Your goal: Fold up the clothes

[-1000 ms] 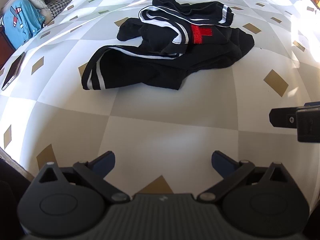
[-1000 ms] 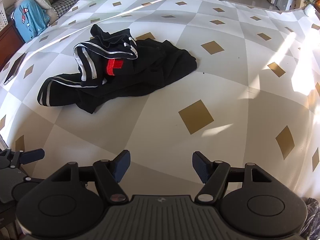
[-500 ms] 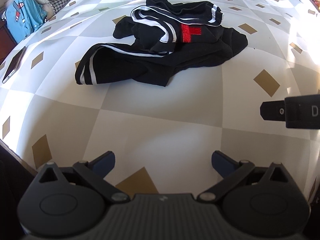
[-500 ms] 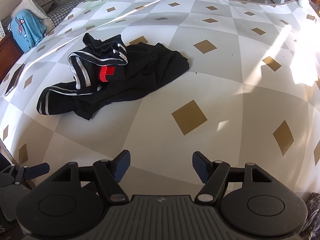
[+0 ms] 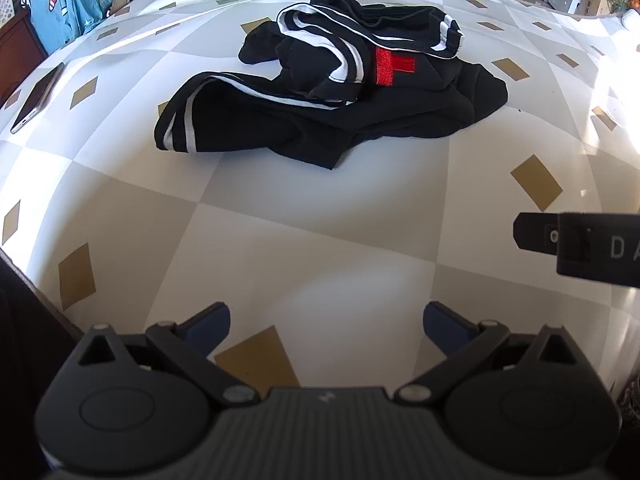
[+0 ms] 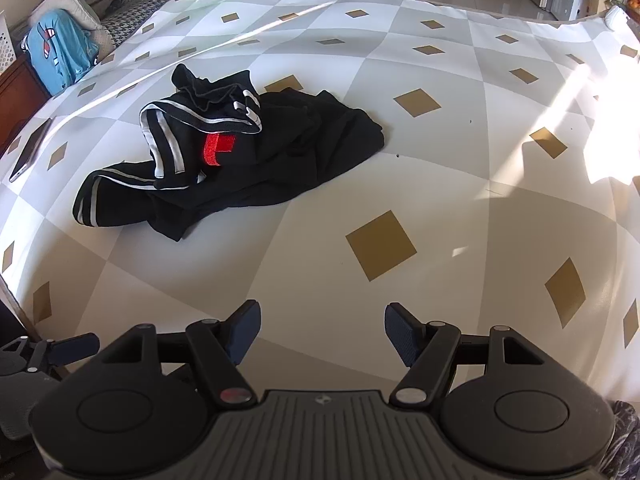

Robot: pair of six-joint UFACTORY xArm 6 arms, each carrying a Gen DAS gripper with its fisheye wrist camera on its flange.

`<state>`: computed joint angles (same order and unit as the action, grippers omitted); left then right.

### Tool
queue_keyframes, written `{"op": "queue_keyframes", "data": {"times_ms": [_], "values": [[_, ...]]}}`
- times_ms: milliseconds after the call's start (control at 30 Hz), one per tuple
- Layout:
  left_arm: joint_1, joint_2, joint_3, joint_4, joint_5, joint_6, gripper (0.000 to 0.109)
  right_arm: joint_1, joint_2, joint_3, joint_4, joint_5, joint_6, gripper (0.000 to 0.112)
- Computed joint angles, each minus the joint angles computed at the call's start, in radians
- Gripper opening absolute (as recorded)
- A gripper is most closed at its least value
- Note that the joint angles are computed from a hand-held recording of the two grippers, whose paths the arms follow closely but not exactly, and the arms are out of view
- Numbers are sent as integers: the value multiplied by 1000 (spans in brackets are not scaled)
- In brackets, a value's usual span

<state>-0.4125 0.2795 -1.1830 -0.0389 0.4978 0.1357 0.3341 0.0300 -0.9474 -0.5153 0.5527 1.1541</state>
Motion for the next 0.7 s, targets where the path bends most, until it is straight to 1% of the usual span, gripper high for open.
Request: {"op": "queue_keyframes", "data": {"times_ms": [400, 600, 700], "values": [[5, -9, 2, -24, 7, 12, 103, 12, 8, -18, -42, 26, 8, 68], [1, -19, 5, -50, 22, 28, 103, 22, 9, -34, -124, 65, 41, 68], [-5, -26, 8, -69, 40, 41, 103, 20, 5, -32, -139, 66, 54, 68]]}}
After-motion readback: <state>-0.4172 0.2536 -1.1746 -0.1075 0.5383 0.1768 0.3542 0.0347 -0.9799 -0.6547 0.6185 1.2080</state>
